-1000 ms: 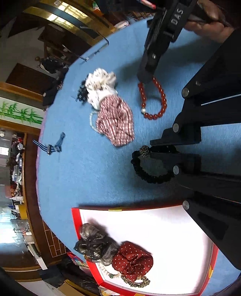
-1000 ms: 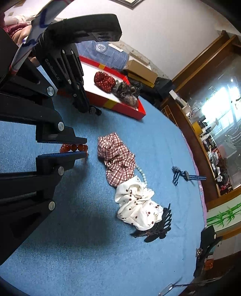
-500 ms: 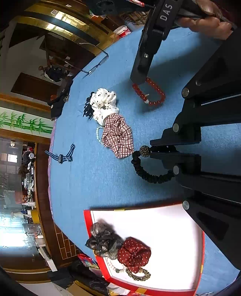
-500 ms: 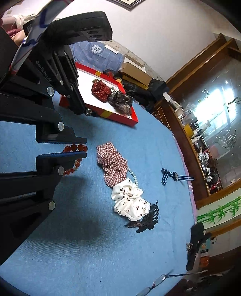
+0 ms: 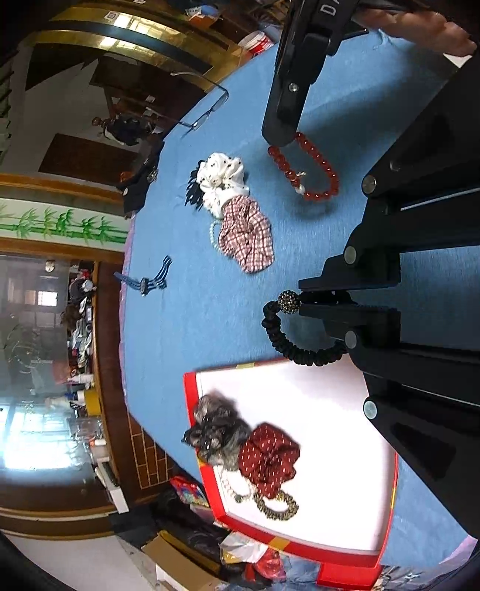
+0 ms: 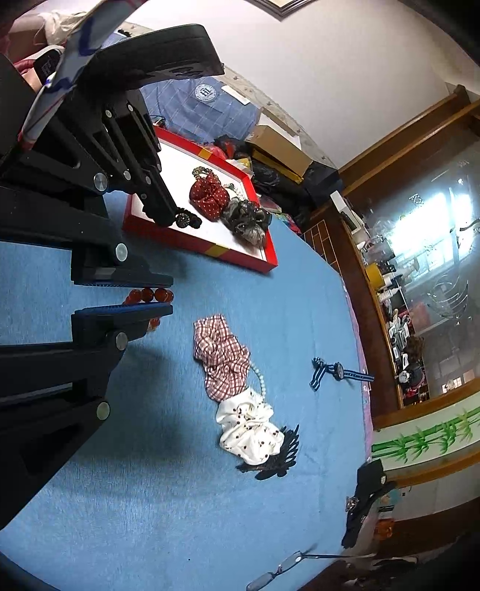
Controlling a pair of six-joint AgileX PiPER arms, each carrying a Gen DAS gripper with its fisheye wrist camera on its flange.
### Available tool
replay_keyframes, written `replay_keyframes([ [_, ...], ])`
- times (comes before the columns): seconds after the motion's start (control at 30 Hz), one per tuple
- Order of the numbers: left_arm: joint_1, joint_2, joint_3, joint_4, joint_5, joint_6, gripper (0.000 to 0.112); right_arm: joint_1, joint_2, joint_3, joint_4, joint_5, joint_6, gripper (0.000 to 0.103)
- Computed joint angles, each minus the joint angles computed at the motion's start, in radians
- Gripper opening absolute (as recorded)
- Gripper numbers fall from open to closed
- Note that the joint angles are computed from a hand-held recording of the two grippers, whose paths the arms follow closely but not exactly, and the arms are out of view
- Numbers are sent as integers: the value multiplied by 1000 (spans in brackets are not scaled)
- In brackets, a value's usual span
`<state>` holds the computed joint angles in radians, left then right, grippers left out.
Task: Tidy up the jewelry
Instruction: 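Carry the black beaded bracelet and red bead bracelet over the red box with both grippers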
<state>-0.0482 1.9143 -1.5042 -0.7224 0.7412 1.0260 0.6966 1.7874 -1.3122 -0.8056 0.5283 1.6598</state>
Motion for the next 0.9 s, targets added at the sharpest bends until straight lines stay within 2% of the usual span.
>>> replay_keyframes([
  [0.07, 2, -15, 29, -9, -48, 26, 6, 11, 12, -23, 2, 20, -6, 9],
  [0.23, 23, -32, 66, -54, -90, 96, 6, 27, 44, -85, 31, 56, -48, 9],
  [0.9, 104, 3, 38, -117, -107, 153, 6, 40, 215, -382, 217, 156, -320, 9],
])
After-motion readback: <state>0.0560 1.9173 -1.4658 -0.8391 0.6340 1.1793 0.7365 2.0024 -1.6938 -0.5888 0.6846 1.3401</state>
